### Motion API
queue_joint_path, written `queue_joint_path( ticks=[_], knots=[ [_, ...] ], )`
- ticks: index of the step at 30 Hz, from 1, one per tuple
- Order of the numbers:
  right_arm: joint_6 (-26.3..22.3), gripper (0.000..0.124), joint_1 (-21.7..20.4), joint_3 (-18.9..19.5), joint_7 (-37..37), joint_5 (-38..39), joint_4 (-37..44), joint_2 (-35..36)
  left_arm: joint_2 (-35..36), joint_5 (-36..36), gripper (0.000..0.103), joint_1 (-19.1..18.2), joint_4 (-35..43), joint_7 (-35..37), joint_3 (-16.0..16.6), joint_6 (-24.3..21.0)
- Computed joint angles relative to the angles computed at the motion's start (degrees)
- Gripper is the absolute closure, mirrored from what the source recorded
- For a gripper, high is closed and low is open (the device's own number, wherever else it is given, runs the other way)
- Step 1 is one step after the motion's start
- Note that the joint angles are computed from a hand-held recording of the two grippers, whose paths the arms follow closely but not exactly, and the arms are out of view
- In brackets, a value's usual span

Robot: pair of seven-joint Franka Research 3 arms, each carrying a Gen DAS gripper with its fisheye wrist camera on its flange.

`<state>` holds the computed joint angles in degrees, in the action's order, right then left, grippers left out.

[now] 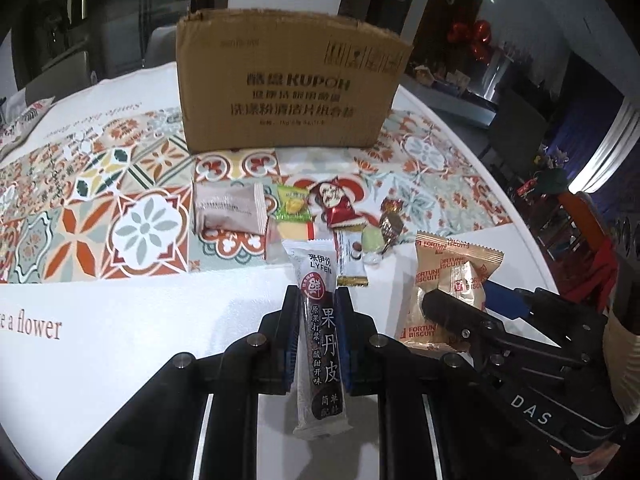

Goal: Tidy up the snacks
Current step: 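Carry both snacks into the box and open both grippers to release them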

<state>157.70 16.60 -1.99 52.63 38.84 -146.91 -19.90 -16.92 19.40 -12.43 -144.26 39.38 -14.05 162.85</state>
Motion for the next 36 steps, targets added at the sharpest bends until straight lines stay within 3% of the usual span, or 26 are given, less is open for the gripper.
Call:
queue_joint_path(
  ticks=[16,26,36],
  knots=[
    [-1.7,0.082,0.4,-1.0,-2.3,0.1,5.7,-1.2,-1.8,3.3,0.085,2.1,5.8,-0.5,-0.6,-3.4],
    [-2.8,0.082,0.5,-0.8,-5.7,2.1,13.6,2.2,-0.7,5.8,0.085,4.2,11.2,0.5,0.3,-5.1],
    [-3.8,0.082,-0.2,0.4,-6.8,4.6,24.0,8.2,3.4,4.9,0.085,5.2,19.5,7.2,2.3,-6.3]
  ],
)
